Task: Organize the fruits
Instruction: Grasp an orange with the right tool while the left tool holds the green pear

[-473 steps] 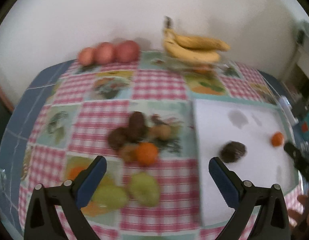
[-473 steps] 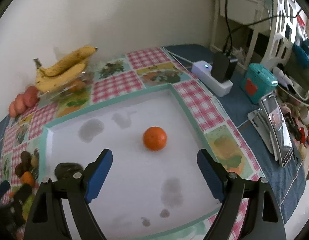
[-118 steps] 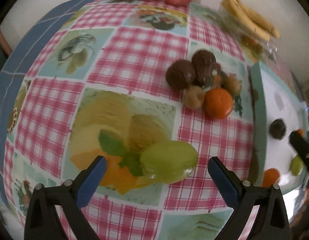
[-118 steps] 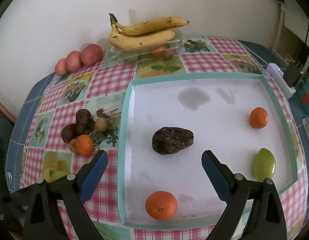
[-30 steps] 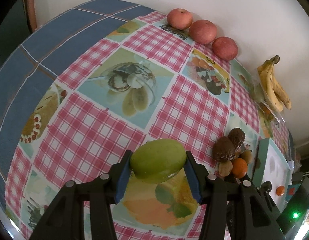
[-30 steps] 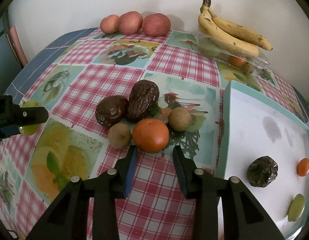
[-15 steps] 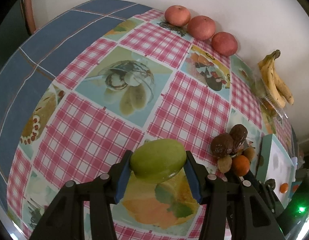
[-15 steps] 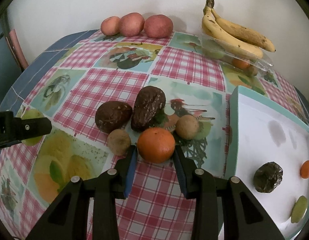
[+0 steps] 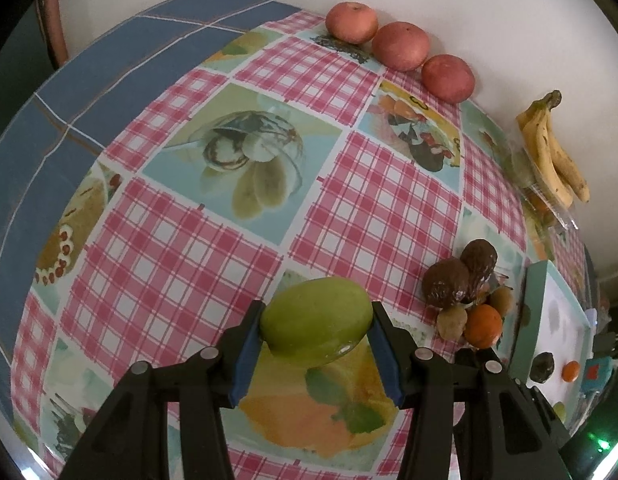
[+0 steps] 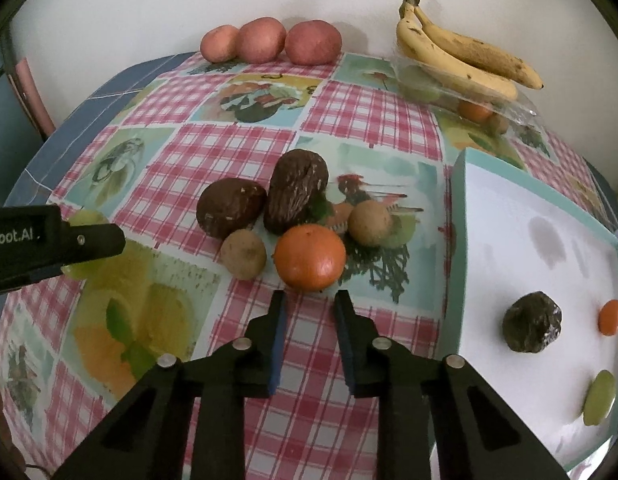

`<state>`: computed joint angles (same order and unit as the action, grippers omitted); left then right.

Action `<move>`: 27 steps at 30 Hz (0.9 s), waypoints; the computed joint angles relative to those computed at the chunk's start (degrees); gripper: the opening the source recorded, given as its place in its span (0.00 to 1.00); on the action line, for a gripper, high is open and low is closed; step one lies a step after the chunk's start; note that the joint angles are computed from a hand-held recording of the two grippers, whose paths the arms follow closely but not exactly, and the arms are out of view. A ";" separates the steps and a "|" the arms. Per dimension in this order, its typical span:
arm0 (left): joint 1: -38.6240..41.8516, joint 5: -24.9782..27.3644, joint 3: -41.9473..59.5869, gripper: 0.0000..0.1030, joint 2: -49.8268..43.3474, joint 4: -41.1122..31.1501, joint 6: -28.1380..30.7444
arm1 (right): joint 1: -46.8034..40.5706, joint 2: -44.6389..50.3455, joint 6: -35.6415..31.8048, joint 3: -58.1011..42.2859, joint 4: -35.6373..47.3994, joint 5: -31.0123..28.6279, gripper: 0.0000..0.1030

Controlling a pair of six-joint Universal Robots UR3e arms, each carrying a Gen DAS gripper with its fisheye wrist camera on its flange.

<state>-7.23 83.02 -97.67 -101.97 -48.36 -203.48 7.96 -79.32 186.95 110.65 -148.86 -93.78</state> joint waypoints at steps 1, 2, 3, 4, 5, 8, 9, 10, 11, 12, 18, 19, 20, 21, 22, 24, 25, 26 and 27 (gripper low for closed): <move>-0.14 0.28 0.14 0.52 -0.01 -0.10 0.01 | -0.03 -0.06 0.04 0.14 -0.17 0.04 0.22; -0.27 0.57 0.25 0.52 -0.02 -0.20 -0.05 | -0.10 -0.18 -0.09 0.49 -0.57 0.08 0.21; -0.43 0.87 0.40 0.52 -0.15 -0.26 -0.14 | -0.17 -0.23 -0.22 0.76 -0.97 0.16 0.18; -0.53 1.13 0.49 0.52 -0.19 -0.33 -0.20 | -0.39 -0.39 -0.49 1.14 -1.43 0.47 0.15; -0.75 1.65 0.73 0.52 -0.33 -0.53 -0.29 | -0.64 -0.51 -0.60 1.52 -1.93 0.67 0.13; -1.28 2.75 1.08 0.52 -0.61 -0.86 -0.33 | -2.39 -1.62 -0.67 3.39 -3.39 3.08 0.12; -1.41 2.92 1.24 0.52 -0.79 -0.93 -0.29 | -2.87 -1.87 -0.94 4.06 -4.14 3.83 0.12; -1.53 3.03 1.40 0.52 -0.96 -0.99 -0.27 | -3.14 -1.87 -1.16 4.23 -4.52 4.37 0.12; -1.67 3.17 1.57 0.52 -1.11 -1.03 -0.34 | -3.60 -2.12 -1.48 4.71 -4.98 5.16 0.12; -1.77 3.27 1.70 0.52 -1.22 -1.01 -0.37 | -4.13 -2.46 -1.76 5.31 -5.46 6.06 0.12; -1.91 3.01 2.13 0.52 -1.79 -0.93 -0.10 | -6.34 -2.73 -2.91 7.29 -8.59 10.17 0.27; -1.78 2.72 2.03 0.52 -1.78 -0.89 -0.04 | -5.82 -2.08 -3.17 6.71 -8.80 9.61 0.32; -1.64 2.42 1.92 0.52 -1.76 -0.86 0.05 | -5.02 -1.27 -3.39 5.81 -8.80 8.69 0.34; -1.54 2.23 1.81 0.52 -1.75 -0.79 0.01 | -4.15 -0.36 -3.57 4.62 -8.48 7.69 0.39; -1.46 2.12 1.71 0.52 -1.69 -0.74 0.00 | -3.61 0.32 -3.65 3.77 -8.28 7.05 0.42; -1.26 1.81 1.53 0.52 -1.59 -0.63 0.08 | -2.11 1.63 -3.41 2.36 -8.31 4.88 0.42; -1.23 1.73 1.50 0.52 -1.60 -0.57 0.10 | -1.52 2.21 -3.39 1.93 -8.68 3.88 0.42; -1.20 1.64 1.53 0.52 -1.67 -0.54 0.20 | -1.43 2.53 -3.51 1.84 -9.02 3.55 0.42; -1.24 1.62 1.55 0.52 -1.70 -0.56 0.13 | -1.48 2.65 -3.44 1.77 -9.16 3.46 0.42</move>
<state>-8.47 84.64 -96.11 -103.67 -48.92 -203.35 6.48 -76.66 183.51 112.42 -158.02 -90.32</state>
